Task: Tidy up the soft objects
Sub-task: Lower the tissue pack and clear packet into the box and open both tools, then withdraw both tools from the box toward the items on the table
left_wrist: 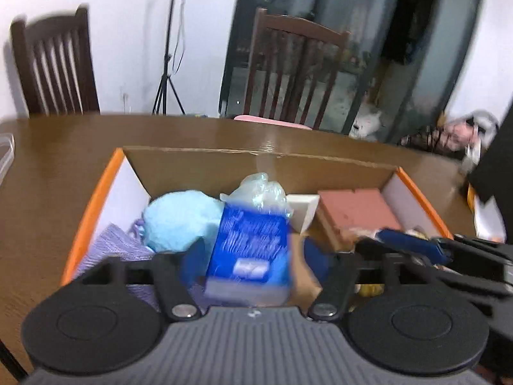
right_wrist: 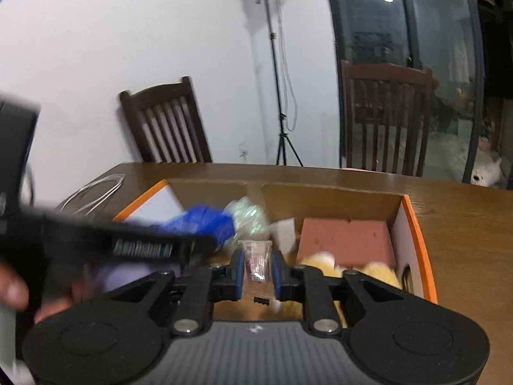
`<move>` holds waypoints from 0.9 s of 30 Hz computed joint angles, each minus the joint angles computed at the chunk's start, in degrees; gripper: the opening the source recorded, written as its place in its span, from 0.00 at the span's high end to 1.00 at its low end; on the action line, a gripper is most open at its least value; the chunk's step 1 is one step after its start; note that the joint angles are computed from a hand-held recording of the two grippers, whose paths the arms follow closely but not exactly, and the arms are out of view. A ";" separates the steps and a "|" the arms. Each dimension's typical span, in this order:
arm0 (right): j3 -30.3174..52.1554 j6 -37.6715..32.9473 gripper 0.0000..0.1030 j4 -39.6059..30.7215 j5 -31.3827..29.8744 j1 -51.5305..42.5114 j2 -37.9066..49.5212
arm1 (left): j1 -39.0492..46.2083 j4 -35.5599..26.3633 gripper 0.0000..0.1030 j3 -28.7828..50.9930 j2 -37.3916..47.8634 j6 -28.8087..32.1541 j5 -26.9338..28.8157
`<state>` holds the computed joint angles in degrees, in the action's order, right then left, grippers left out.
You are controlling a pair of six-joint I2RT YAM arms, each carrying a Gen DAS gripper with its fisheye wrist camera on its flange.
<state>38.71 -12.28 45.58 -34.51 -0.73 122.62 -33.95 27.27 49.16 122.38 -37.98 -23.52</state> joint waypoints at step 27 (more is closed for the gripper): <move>-21.77 -30.56 0.30 -35.08 -24.37 -33.97 -45.61 | -53.10 -67.36 0.04 -18.46 -35.42 -65.39 -45.66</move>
